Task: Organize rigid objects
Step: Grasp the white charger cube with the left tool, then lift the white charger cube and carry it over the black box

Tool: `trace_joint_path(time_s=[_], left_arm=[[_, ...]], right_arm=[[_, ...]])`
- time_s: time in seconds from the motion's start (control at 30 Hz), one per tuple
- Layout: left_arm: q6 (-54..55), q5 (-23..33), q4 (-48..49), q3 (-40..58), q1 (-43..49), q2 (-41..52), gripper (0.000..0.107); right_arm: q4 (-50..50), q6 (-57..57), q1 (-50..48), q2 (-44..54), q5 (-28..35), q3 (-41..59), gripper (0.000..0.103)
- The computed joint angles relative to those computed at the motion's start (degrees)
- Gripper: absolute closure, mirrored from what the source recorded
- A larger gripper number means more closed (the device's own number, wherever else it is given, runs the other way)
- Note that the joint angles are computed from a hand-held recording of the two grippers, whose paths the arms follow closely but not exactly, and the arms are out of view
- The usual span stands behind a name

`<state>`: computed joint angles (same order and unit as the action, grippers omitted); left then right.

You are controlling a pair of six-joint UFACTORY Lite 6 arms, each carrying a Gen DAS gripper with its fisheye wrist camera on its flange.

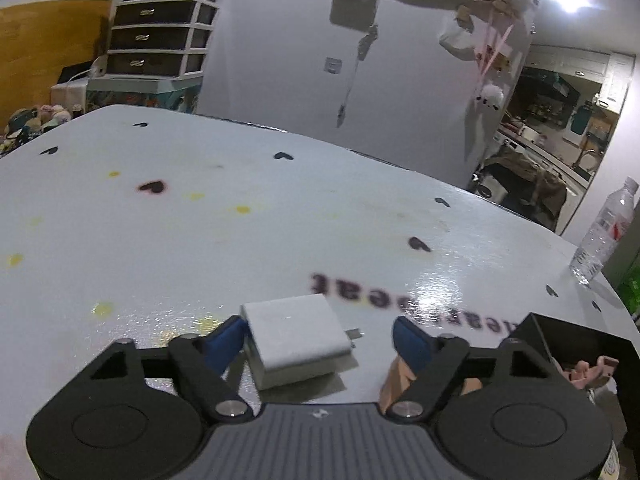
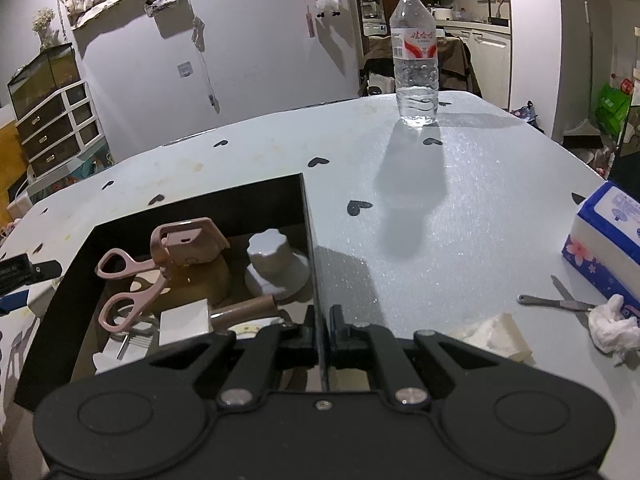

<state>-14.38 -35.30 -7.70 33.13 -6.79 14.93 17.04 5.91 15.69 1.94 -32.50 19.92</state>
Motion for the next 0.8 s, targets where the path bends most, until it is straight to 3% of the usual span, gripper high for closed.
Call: trace_joint_path(time_s=[0.07, 0.2, 0.8], left_arm=[[-1.2, 0.6, 0.9, 0.2, 0.9, 0.4, 0.039], [-1.5, -0.3, 1.7, 0.1, 1.8, 1.4, 0.045], [-12.6, -4.5, 17.5, -7.5, 8.4, -4.6, 0.049]], right_arm=[[0.9, -0.6, 0.4, -0.8, 0.1, -0.4, 0.098], [3.6, -3.0, 1.4, -4.0, 0.5, -1.7, 0.098], [5.5, -4.6, 2.2, -6.9, 0.3, -3.3, 0.099]])
